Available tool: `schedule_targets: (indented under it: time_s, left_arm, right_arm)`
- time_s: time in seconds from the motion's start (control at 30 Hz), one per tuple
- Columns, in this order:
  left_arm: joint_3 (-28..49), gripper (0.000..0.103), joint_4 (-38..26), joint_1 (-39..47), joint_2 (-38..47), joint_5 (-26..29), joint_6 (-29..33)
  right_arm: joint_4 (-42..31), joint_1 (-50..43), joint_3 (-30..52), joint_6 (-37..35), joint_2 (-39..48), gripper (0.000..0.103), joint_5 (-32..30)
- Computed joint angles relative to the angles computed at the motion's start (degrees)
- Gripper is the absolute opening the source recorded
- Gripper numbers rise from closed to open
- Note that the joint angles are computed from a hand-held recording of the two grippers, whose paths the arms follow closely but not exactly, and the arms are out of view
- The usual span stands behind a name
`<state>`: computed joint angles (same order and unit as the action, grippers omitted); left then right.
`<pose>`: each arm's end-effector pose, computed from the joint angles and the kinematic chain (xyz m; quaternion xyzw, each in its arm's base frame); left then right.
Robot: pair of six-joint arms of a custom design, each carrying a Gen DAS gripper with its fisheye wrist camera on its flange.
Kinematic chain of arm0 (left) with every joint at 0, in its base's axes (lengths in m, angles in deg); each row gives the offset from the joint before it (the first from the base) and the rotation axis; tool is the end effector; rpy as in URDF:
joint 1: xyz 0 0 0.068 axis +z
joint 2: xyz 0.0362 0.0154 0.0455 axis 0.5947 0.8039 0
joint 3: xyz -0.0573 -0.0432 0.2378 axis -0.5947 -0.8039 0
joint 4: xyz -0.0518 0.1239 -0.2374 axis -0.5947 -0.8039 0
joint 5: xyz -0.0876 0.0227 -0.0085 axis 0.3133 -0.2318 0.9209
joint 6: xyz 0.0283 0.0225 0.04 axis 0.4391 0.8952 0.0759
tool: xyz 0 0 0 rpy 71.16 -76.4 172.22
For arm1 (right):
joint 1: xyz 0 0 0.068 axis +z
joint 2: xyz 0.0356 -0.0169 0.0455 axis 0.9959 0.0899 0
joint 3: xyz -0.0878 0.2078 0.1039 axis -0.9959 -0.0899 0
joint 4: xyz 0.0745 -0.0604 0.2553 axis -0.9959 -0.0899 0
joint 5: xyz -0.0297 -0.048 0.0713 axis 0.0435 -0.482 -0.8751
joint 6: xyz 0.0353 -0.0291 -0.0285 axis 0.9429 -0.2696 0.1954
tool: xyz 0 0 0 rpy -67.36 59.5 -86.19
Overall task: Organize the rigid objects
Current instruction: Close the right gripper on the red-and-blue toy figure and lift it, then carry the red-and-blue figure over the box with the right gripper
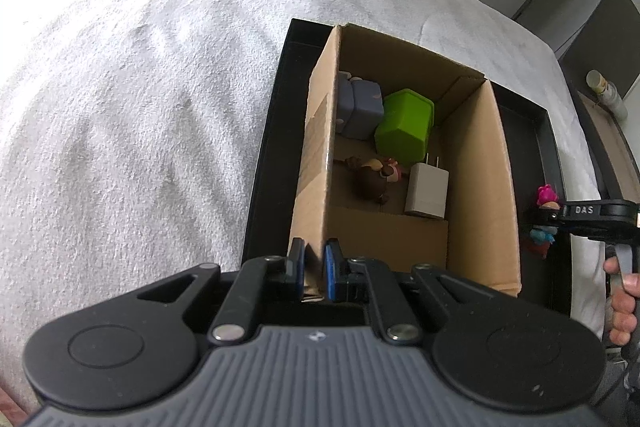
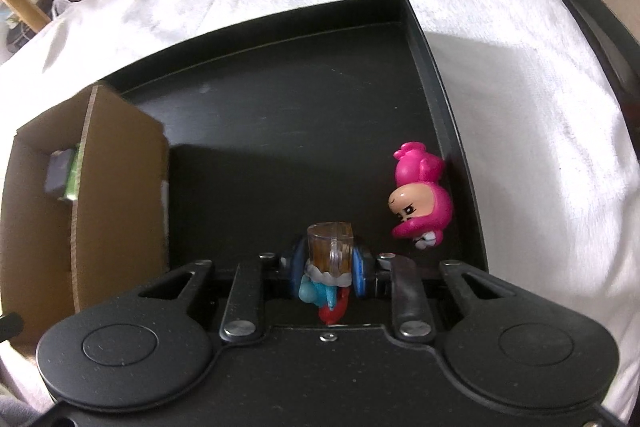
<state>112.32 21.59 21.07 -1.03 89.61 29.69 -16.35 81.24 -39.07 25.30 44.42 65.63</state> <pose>0.2873 -0.0862 0.2381 0.1004 0.9722 -0.1261 0.1697 0.2360 -0.0144 0.1971 0.2312 0.9586 0.0336 0.1626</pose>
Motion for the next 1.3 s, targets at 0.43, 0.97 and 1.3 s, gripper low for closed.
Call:
schedule_targets:
  time_s: [0.43,0.97,1.3]
  left_arm:
    - [-0.96,0.008,0.16,0.26,-1.27,0.21,0.96]
    - [-2.21,0.008,0.61,1.68,-2.74,2.26,2.52]
    - [-3.11,0.008,1.21,2.75,-4.12,3.83,2.64]
  right_arm:
    - [-5.42,3.61,2.59,3.27,-7.72,0.024,0.22]
    - [-7.44,9.65,7.77,6.83,-9.46,0.024,2.75]
    - [-7.8,15.22,12.05,9.71,-7.18,0.024,4.93]
